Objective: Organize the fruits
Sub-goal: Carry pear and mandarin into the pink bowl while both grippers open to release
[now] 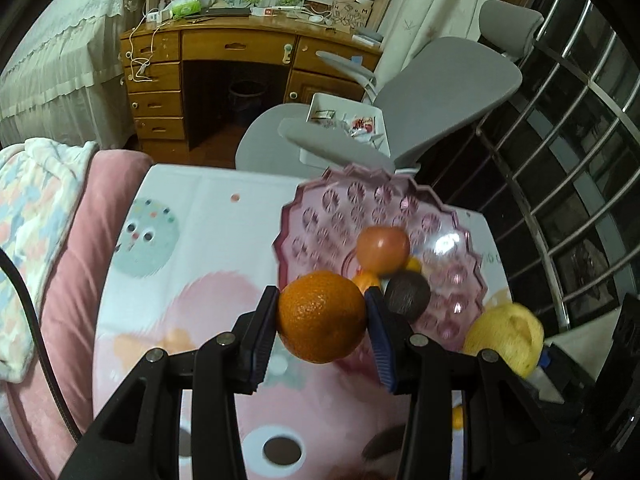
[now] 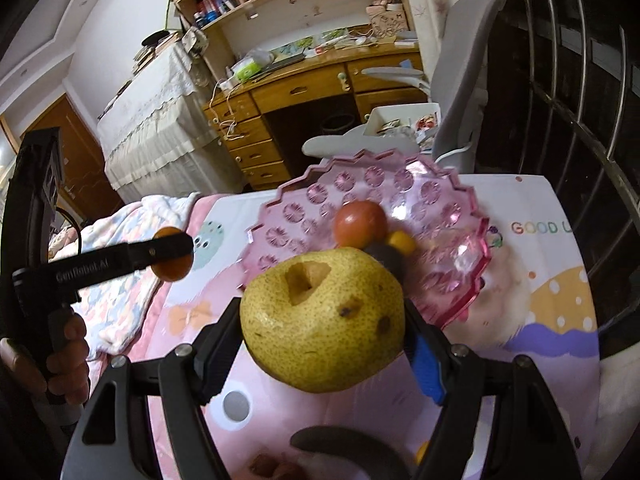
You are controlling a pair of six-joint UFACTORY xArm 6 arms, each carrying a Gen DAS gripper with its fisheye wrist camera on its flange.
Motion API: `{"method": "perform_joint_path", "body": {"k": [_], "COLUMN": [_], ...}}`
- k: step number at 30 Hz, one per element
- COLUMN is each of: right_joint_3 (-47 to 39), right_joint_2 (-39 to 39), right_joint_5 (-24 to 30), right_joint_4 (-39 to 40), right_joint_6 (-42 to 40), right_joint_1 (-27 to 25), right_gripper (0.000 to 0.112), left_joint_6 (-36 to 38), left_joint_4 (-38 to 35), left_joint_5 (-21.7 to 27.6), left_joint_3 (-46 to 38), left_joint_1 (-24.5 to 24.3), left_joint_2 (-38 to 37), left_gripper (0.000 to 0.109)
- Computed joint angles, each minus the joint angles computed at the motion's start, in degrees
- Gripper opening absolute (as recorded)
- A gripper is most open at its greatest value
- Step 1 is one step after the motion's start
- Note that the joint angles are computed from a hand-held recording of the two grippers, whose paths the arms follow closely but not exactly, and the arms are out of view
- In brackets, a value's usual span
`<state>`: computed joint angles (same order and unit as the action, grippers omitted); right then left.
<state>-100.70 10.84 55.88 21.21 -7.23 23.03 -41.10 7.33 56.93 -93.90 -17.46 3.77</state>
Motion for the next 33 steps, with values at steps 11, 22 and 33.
{"method": "perform_joint_path", "body": {"k": [11,22,33], "right_joint_3": [-4.75,-10.86,-10.64], "right_joint_2": [6.51,12.65,12.56], "right_joint_5": [-0.76,2.55,0.64], "right_joint_4": [-3.15,-6.79,-8.46], "right_joint_6": [1.7,3.53,5.49], "right_joint_1": [-1.6,-1.78,-2.04], "right_gripper": [0.075,0.075,0.076], "left_joint_6": [1.78,5.15,5.21], "left_joint_4": [-2.86,-6.83,-5.12], "left_joint_5": [-0.75,2.42,2.51], "left_joint_3": [-8.66,-13.94,-16.69], "left_joint_1": [0.78,1.02,0.37], "left_joint_2": [10.4,17.68,18.82], "left_gripper": [0.042,0.042,0.07]}}
